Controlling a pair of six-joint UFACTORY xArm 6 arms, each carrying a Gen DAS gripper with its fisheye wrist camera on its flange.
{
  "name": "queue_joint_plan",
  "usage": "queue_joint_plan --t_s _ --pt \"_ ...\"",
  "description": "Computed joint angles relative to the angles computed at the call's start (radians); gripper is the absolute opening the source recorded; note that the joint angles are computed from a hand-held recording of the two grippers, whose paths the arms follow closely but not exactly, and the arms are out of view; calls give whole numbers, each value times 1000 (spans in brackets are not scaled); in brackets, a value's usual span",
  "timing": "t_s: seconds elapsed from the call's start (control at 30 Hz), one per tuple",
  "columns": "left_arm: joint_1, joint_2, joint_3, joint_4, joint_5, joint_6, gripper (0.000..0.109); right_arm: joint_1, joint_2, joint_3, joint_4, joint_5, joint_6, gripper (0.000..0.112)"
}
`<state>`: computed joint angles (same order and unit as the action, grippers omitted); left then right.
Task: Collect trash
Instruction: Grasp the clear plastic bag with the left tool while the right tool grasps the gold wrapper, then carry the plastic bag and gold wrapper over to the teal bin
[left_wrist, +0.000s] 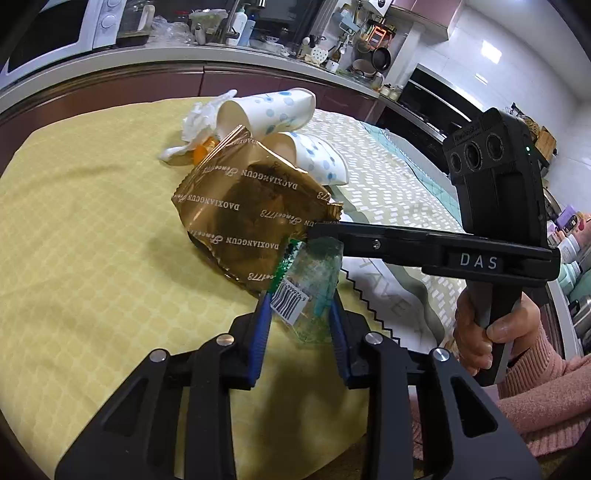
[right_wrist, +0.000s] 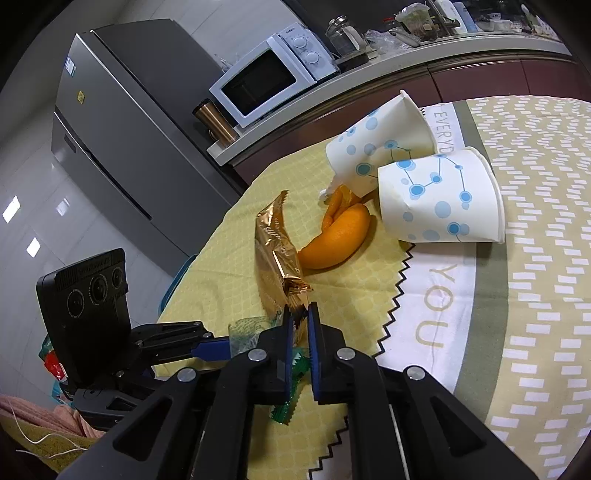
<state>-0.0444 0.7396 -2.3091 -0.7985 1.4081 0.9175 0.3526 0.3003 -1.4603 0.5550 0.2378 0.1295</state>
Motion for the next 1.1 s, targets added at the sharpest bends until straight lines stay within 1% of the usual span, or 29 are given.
queue_joint_plan --t_s 0.27,0.4,0.53,0.6,0.7,0.83,0.93,1.1 --pt "47 -61 88 6 -63 20 31 7 50 -80 57 4 -65 6" --pt "74 -77 101 0 -95 16 31 12 100 -162 93 31 -116 6" --pt "99 -98 122 -1 -132 16 31 15 147 -242 108 58 -152 6" --pt "111 -101 123 -2 -137 13 31 17 171 -282 104 71 -156 6" --pt "129 -102 119 1 -147 7 31 19 222 -366 83 106 -150 6" --pt "160 -92 99 -2 -152 -5 30 19 311 -513 57 164 -139 6" --pt "182 -92 96 -4 -166 -15 30 17 381 -629 56 217 -136 6" --pt "214 -64 46 7 -173 -48 30 15 498 -826 29 309 -117 6"
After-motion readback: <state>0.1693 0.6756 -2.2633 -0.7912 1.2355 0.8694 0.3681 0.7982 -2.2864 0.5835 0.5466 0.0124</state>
